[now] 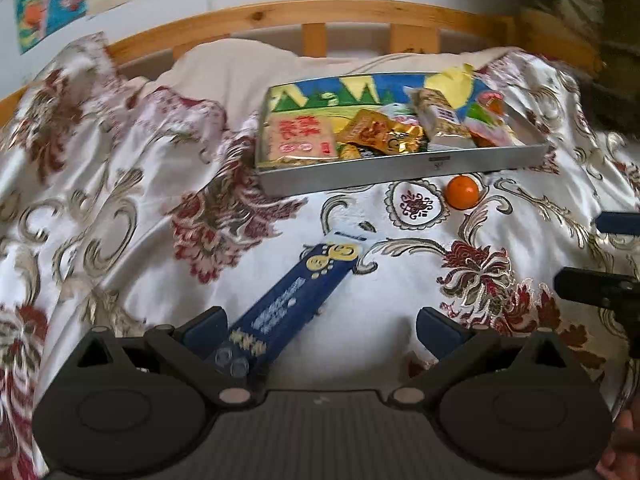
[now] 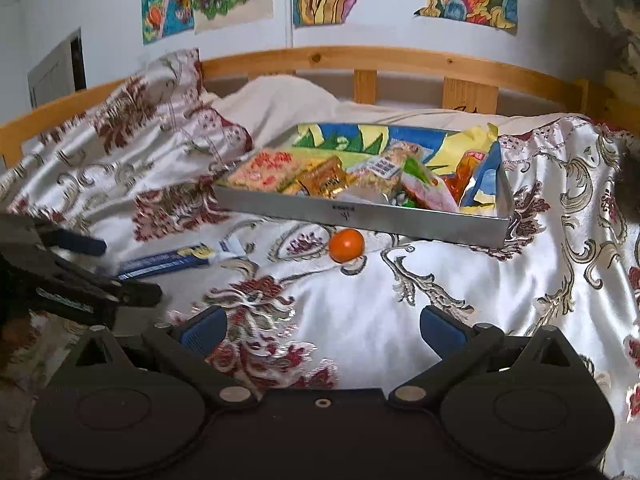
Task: Organize snacks
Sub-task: 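Move left tool to the blue stick pack while right tool approaches the orange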
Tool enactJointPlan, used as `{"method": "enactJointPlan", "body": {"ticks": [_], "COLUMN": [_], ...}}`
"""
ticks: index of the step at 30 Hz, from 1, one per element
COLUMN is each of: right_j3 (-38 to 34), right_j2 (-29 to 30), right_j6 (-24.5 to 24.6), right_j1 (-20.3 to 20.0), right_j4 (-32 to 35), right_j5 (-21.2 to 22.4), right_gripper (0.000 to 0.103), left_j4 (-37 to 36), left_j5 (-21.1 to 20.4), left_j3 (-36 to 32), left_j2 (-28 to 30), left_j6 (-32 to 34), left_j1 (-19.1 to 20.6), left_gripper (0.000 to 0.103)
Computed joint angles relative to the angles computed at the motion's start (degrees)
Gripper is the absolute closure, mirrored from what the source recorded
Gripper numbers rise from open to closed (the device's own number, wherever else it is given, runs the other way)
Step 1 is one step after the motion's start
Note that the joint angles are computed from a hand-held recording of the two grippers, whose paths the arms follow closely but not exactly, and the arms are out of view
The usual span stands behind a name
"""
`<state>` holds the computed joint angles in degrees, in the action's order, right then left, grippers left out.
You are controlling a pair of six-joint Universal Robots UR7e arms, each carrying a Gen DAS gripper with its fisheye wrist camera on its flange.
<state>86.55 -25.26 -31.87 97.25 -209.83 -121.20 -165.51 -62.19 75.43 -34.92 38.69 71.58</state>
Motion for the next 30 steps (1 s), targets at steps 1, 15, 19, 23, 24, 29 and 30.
{"method": "enactJointPlan", "body": {"ticks": [1, 15, 19, 23, 24, 29, 30], "right_j3": [-0.7, -14.4, -19.4, -23.5, -24.1, -24.4, -24.0], "right_j2": [0.3, 5.4, 6.6, 7.7, 7.8, 7.9, 7.8], "right_j6": [-0.7, -5.7, -4.6, -1.2, -0.3, 4.3, 4.7], "right_j1": [-0.2, -2.6, -3.6, -4.6, -4.9, -5.9, -6.0], "right_j4": [0.4, 9.7, 14.9, 20.1, 20.9, 22.4, 21.9], "right_j5": [-0.2, 3.0, 5.1, 6.4, 7.0, 10.0, 10.6], "right_gripper": [0.001, 0.001, 0.001, 0.001, 0.003, 0.007, 0.008], "left_j4": [0.6, 11.8, 16.4, 18.9, 19.1, 22.6, 23.2], "left_j5": [-0.2, -3.3, -4.5, -5.7, -5.9, -7.4, -7.7], "left_j3": [-0.8, -11.6, -14.8, -16.6, -16.8, -18.5, -18.9], "left_j2": [0.4, 4.2, 5.0, 5.5, 5.6, 6.0, 6.1], "left_j6": [0.8, -0.2, -3.7, -6.7, -6.5, -5.9, -5.9], "left_j1": [0.1, 2.6, 3.2, 3.7, 3.8, 4.0, 4.1], "left_gripper": [0.000, 0.000, 0.001, 0.002, 0.003, 0.009, 0.011]}}
